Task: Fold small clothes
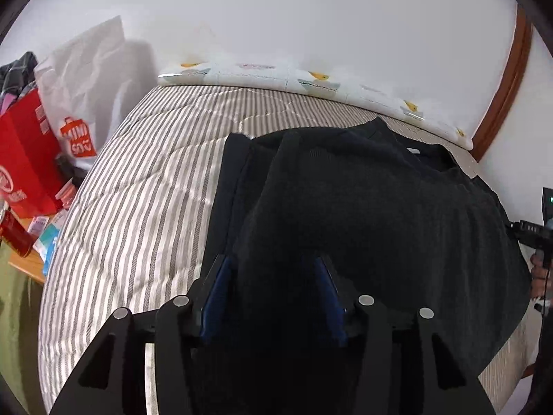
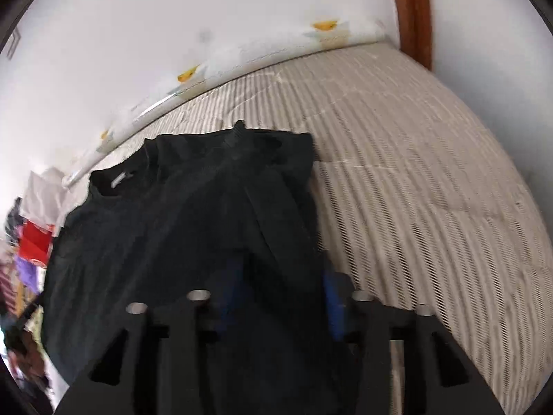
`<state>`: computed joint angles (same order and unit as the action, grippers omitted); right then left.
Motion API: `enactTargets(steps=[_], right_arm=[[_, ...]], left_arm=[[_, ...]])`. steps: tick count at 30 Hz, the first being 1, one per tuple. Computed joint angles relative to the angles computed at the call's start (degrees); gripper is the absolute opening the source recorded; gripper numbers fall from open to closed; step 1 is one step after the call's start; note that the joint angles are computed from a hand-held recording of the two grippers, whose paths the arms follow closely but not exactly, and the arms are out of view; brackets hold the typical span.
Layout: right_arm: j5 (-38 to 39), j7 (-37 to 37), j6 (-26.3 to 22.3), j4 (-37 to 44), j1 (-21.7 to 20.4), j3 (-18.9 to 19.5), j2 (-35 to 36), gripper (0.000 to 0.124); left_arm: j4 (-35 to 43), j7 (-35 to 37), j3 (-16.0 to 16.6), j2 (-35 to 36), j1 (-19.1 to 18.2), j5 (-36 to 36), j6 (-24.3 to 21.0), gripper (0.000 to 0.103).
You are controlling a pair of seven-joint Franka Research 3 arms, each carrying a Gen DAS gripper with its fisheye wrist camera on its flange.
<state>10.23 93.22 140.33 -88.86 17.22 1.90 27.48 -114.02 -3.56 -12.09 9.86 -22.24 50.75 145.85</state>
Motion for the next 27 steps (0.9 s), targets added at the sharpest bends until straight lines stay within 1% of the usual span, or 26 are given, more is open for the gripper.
enactTargets(steps=[1,3,5,9,12,14,18,20,22,24,25,27], right_arm=[[-0.6,0.0,-0.1,0.7,0.3,-0.2,0.4,0.019],[-1.3,-2.1,0.7,0.7,0.5,0.1,0.3,0.013],[-2.7,-2.9,1.7,0.3,0.9,-0.3,-0.2,0.012],[-0.2,-4.7,3.7,-1.3,-0.7,0.3,-1.7,0.011],[-3.5,-2.7,4.9,-2.2,0.6,-1.8,-2.3,0.010],[-5.9,-1.0,4.7,-2.0,1.1,-3.0,-2.2,0.010],[-8.0,0.3,3.0,0.1,0.4,-3.7,-1.2,0.011],[-9.1,0.0,0.8,1.7,0.3,-3.7,-0.4,0.013],[-11.9,2.8,-0.7,1.8,1.8,-4.9,-0.8,0.021],[-15.6,6.0,1.0,-0.6,3.4,-5.9,-2.5,0.025],[-17.7,7.6,1.6,-1.9,4.3,-6.3,-3.5,0.029],[-21.6,11.4,2.3,-4.6,5.9,-6.9,-5.7,0.031]], left_arm=[[-0.2,-0.8,0.1,0.0,-0.1,0.4,0.0,0.049],[0.1,-1.2,0.0,0.2,-0.2,-0.3,-0.9,0.049],[1.5,-0.2,-0.3,0.8,-0.3,-1.9,-2.8,0.048],[4.7,1.2,-0.4,2.5,-1.3,-3.3,-6.4,0.048],[6.6,2.8,-0.4,3.3,-2.0,-4.0,-7.8,0.048],[7.5,3.1,-0.4,3.5,-2.5,-3.8,-8.3,0.048],[8.8,2.5,-0.2,3.6,-3.5,-2.9,-10.3,0.048],[8.9,1.2,-0.1,3.4,-4.1,-1.9,-11.1,0.048],[7.9,-0.3,-0.2,2.7,-4.2,-1.3,-11.2,0.048],[6.7,-0.7,-0.5,2.1,-3.8,-1.8,-10.0,0.048],[5.9,-0.3,-0.7,1.8,-3.4,-2.7,-8.7,0.048],[4.2,0.4,-1.1,1.1,-2.8,-4.4,-6.4,0.048]])
